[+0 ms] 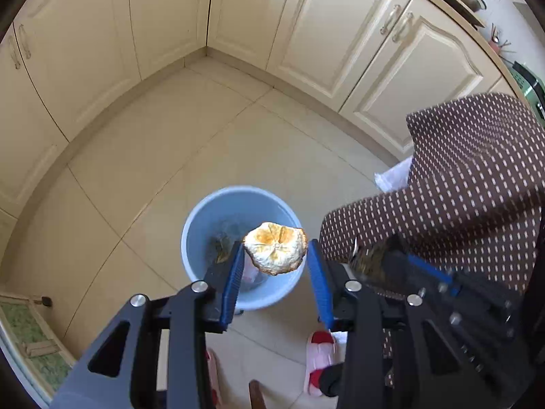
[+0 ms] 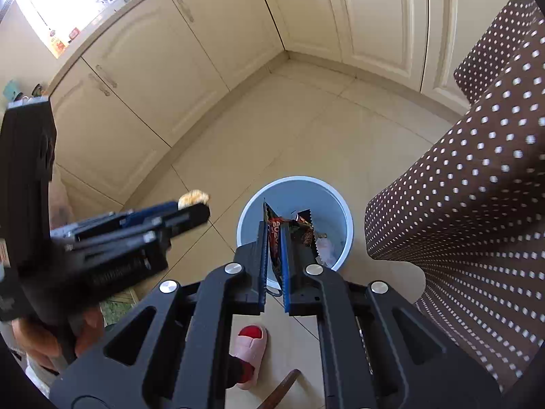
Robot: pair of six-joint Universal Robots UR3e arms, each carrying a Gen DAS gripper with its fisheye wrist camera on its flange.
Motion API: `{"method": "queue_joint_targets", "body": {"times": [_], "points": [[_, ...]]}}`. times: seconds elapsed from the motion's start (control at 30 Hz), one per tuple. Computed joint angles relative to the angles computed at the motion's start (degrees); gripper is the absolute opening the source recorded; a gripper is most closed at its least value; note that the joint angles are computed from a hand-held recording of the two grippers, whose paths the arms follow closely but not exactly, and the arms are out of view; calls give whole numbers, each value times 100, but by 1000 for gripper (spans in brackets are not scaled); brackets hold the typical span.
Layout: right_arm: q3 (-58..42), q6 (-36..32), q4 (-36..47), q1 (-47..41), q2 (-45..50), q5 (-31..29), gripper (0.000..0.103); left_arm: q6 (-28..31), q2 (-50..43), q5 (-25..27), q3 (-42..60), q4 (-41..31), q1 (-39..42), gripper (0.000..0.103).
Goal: Collect trash
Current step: 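Carry the peel and wrapper over the blue bucket and open both tools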
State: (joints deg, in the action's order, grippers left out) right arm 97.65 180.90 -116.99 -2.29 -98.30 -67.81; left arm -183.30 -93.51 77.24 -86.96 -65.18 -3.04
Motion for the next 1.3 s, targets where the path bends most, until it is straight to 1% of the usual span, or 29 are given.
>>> {"method": "queue_joint_targets", "body": {"times": [0.03,0.1,0.23,0.37,0.5,0.6,0.77,0.9,1.1,1.3], "points": [[-24,21,-39,27,82,-16,7,7,-110,25,80,38,-2,45],[-33,-7,-48,-5,150,-5,7,-4,-290,147,185,51,6,54],[-216,164,-256,205,554,-119,7,59,-218,193,-140,254,105,56],[-163,252,-404,353,677,-180,7,59,22,165,-571,343,278,56],[-403,435,-550,625,1058,-311,7,59,333,100,-1124,537,519,56],[-573,507,-600,733,1296,-346,7,147,518,-85,-1462,569,839,56],[-933,646,-674,963,1701,-476,7,310,553,-260,-1657,619,1126,56],[-1319,771,-754,1157,2062,-634,7,214,448,-305,-1635,677,1158,56],[-1465,895,-1078,1255,2271,-797,8,186,509,-481,-1712,722,1320,56],[-1310,886,-1281,1238,2147,-848,9,159,537,-525,-1726,706,1312,56]]}}
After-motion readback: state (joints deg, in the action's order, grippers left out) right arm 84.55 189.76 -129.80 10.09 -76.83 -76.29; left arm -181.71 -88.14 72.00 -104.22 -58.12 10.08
